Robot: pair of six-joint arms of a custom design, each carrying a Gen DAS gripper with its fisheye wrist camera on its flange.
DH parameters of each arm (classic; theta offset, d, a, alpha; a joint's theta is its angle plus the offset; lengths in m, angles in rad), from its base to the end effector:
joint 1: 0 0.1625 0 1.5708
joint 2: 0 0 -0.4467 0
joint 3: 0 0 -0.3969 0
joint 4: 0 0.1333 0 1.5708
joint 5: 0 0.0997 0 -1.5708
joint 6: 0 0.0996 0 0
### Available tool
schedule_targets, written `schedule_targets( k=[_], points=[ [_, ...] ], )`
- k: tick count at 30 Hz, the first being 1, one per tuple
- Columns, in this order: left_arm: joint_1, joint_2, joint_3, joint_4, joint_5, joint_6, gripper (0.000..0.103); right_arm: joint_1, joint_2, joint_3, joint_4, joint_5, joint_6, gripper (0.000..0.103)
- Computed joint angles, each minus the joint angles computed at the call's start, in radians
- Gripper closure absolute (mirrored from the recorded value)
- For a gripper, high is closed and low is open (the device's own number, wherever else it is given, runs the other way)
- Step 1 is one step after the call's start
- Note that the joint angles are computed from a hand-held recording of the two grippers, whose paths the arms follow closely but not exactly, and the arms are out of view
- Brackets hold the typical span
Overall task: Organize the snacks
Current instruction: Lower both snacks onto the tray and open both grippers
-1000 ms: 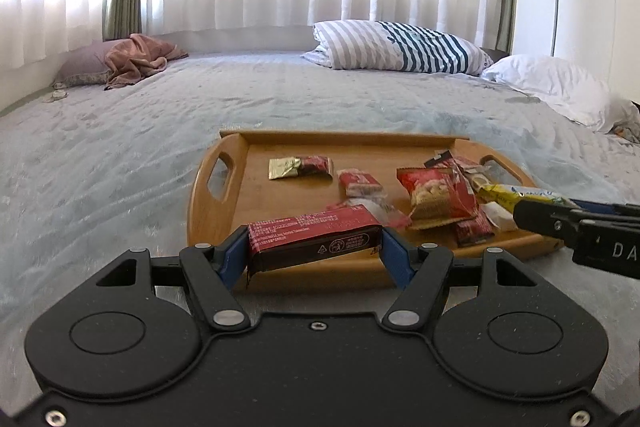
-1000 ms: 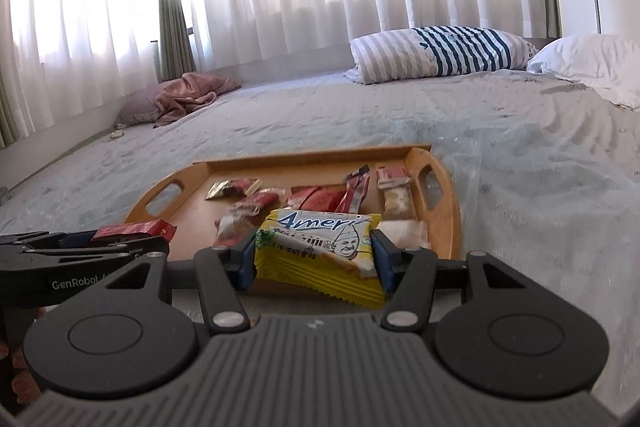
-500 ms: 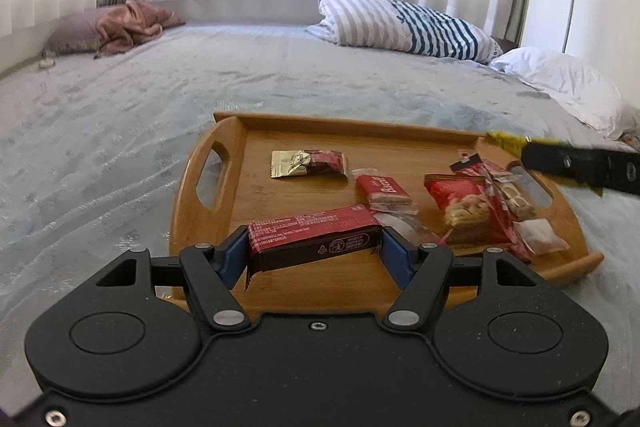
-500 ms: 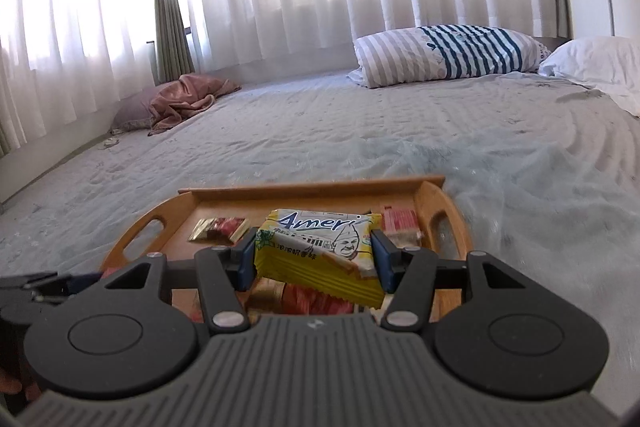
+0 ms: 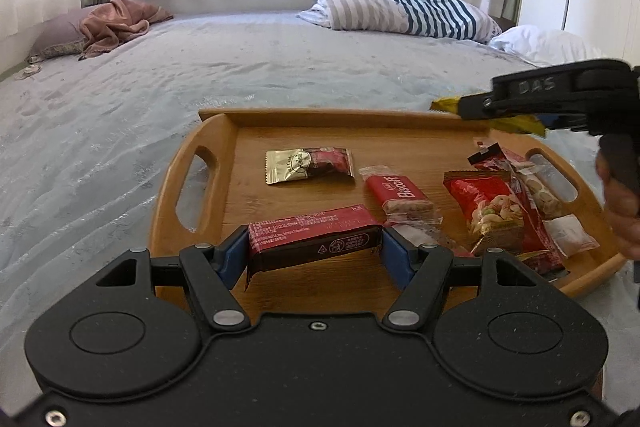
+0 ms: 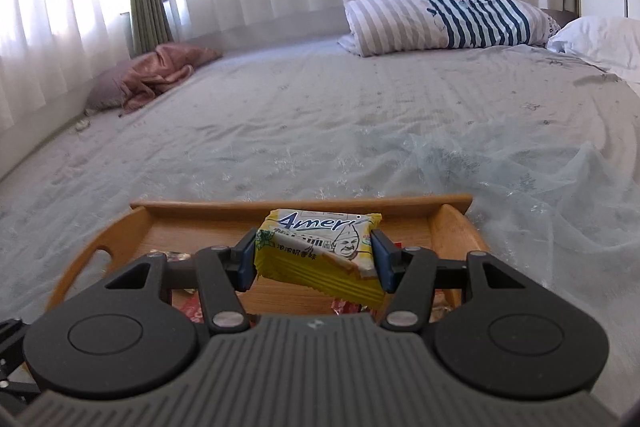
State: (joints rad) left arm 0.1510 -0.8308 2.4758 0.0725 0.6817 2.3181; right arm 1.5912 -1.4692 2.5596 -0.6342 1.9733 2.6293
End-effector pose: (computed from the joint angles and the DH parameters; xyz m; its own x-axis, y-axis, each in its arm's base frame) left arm -0.1304 -0.2329 0.0491 -0.7055 0.3258 -0.6293 0.6775 0.5706 -0.4641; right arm 0.0997 -0.2651 0.1250 -0.8036 0.0742 0.5905 -0.4623 0.5470 -0.6979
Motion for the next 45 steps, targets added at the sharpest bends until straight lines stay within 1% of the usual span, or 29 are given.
schedule_targets(
  k=[2,5,9,15,23,27,30,31,33,35,36,38,40,45],
  points=[
    [0.023,-0.003,-0.009,-0.011,0.001,0.032,0.036,-0.008,0.033,-0.006,-0.015,-0.004,-0.021,0.043],
    [0.057,-0.005,-0.023,-0.027,-0.001,0.083,0.036,-0.009,0.082,-0.016,-0.046,0.011,-0.047,0.043],
    [0.076,-0.004,-0.029,-0.046,-0.005,0.120,0.036,-0.026,0.112,-0.017,-0.078,0.009,-0.058,0.043],
    [0.099,0.000,-0.038,-0.081,-0.010,0.182,0.036,-0.060,0.118,-0.010,-0.092,-0.014,-0.054,0.043],
    [0.107,0.005,-0.047,-0.090,-0.014,0.196,0.036,-0.111,0.108,-0.004,-0.070,-0.078,-0.024,0.042],
    [0.107,0.005,-0.048,-0.089,-0.014,0.193,0.035,-0.118,0.105,-0.004,-0.064,-0.086,-0.025,0.042],
    [0.105,0.013,-0.054,-0.082,-0.020,0.176,0.031,-0.125,0.102,-0.002,-0.057,-0.104,-0.020,0.037],
    [0.108,0.013,-0.057,-0.081,-0.021,0.175,0.029,-0.128,0.099,0.000,-0.057,-0.111,-0.021,0.029],
    [0.111,0.008,-0.058,-0.079,-0.021,0.173,0.025,-0.123,0.095,0.003,-0.064,-0.108,-0.030,0.026],
    [0.106,0.009,-0.056,-0.080,-0.031,0.173,0.019,-0.115,0.088,0.006,-0.065,-0.101,-0.036,0.020],
    [0.097,0.013,-0.055,-0.074,-0.041,0.161,0.016,-0.111,0.083,0.009,-0.065,-0.099,-0.035,0.019],
    [0.074,0.035,-0.055,-0.050,-0.068,0.119,0.006,-0.101,0.065,0.016,-0.063,-0.096,-0.029,0.013],
    [0.048,0.052,-0.053,-0.026,-0.090,0.078,0.005,-0.092,0.043,0.025,-0.056,-0.099,-0.031,0.012],
    [-0.009,0.052,-0.032,0.028,-0.079,-0.017,0.003,-0.061,-0.014,0.066,-0.062,-0.086,-0.063,0.010]
  ],
)
